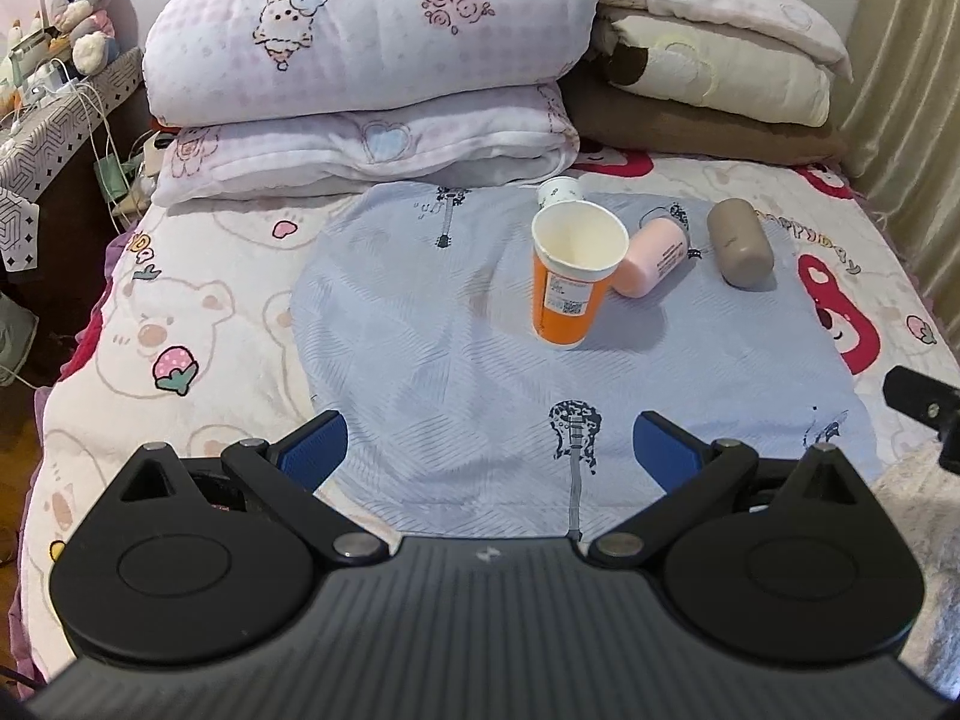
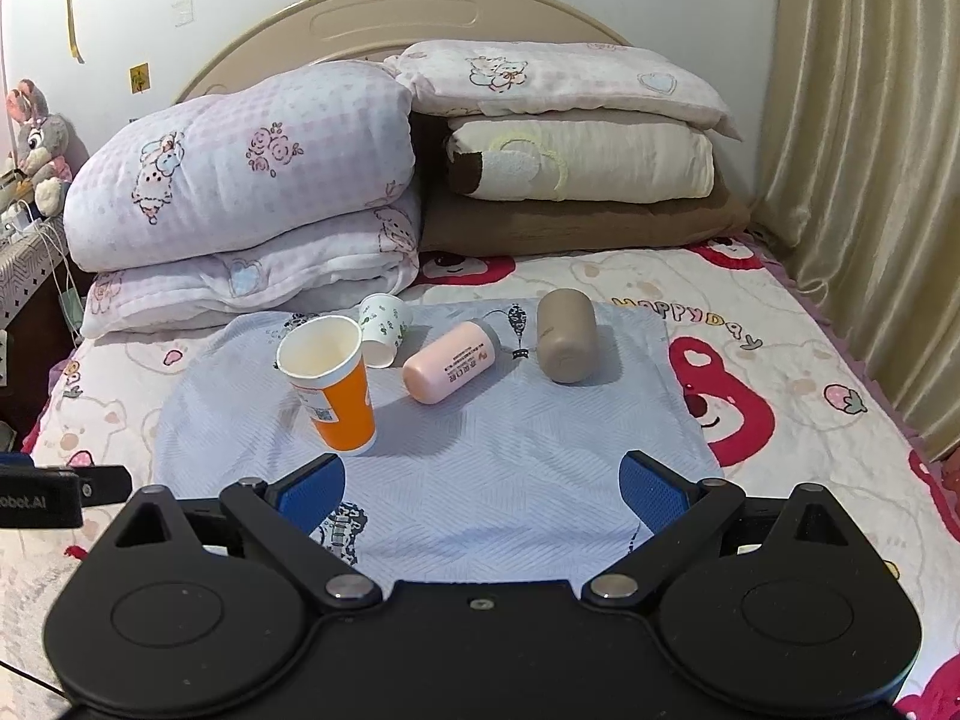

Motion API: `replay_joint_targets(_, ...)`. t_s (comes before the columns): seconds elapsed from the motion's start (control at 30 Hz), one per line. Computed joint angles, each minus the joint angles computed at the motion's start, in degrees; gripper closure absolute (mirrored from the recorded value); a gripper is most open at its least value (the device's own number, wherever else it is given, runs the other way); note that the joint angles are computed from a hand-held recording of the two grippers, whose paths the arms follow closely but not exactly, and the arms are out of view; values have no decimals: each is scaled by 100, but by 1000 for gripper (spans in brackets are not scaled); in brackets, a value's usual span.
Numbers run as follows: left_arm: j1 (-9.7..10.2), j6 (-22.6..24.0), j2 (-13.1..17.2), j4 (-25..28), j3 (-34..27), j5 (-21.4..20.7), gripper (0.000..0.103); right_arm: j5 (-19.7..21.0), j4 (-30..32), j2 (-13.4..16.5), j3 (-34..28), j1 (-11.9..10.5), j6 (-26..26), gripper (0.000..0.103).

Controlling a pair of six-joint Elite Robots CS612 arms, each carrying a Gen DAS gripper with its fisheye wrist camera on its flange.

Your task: Flip cup upright

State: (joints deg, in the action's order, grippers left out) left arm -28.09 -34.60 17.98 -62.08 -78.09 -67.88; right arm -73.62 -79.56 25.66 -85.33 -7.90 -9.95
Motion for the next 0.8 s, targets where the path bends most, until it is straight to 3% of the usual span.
replay_joint_targets(0.8, 2, 145, -119, 125, 213, -171, 0, -49, 41, -45, 81, 5, -19, 3)
